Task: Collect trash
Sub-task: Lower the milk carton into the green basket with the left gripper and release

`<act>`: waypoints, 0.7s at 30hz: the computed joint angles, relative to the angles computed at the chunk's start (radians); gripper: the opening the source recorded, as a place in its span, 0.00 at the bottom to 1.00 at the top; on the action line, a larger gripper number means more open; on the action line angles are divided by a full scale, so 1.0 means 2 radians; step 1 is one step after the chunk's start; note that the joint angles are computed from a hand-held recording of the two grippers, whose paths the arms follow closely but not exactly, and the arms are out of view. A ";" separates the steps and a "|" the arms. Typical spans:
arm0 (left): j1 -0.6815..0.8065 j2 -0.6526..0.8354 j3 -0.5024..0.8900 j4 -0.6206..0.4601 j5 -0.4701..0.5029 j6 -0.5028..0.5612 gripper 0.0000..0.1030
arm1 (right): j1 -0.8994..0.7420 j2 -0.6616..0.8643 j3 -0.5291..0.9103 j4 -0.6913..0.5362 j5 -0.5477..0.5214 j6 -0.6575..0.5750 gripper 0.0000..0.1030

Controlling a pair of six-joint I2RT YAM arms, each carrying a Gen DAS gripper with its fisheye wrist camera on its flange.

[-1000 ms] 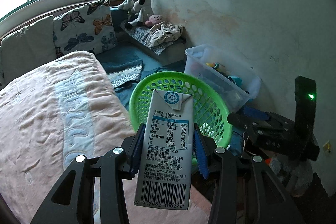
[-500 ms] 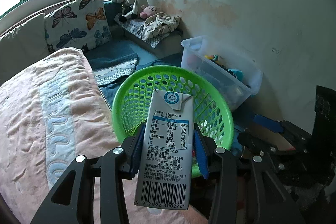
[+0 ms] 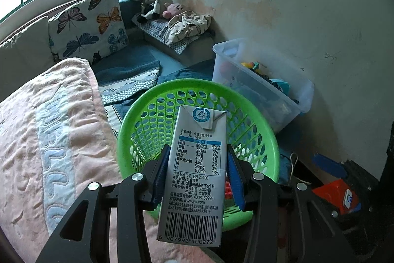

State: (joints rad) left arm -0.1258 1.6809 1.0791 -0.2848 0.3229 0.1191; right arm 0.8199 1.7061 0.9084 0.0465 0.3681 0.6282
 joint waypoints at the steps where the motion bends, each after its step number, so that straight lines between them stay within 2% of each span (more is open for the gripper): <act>1: -0.002 0.002 0.001 0.002 -0.001 -0.002 0.41 | -0.001 -0.001 -0.001 0.001 0.000 0.000 0.78; 11: -0.010 0.010 -0.003 0.015 -0.005 -0.008 0.41 | -0.001 -0.004 -0.011 0.008 0.001 0.008 0.78; 21: -0.004 0.010 -0.011 0.029 0.020 -0.015 0.43 | 0.002 -0.004 -0.016 0.014 0.002 0.014 0.78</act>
State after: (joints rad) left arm -0.1334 1.7002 1.0571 -0.2270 0.3631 0.0896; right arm 0.8249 1.6984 0.8769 0.0751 0.3729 0.6552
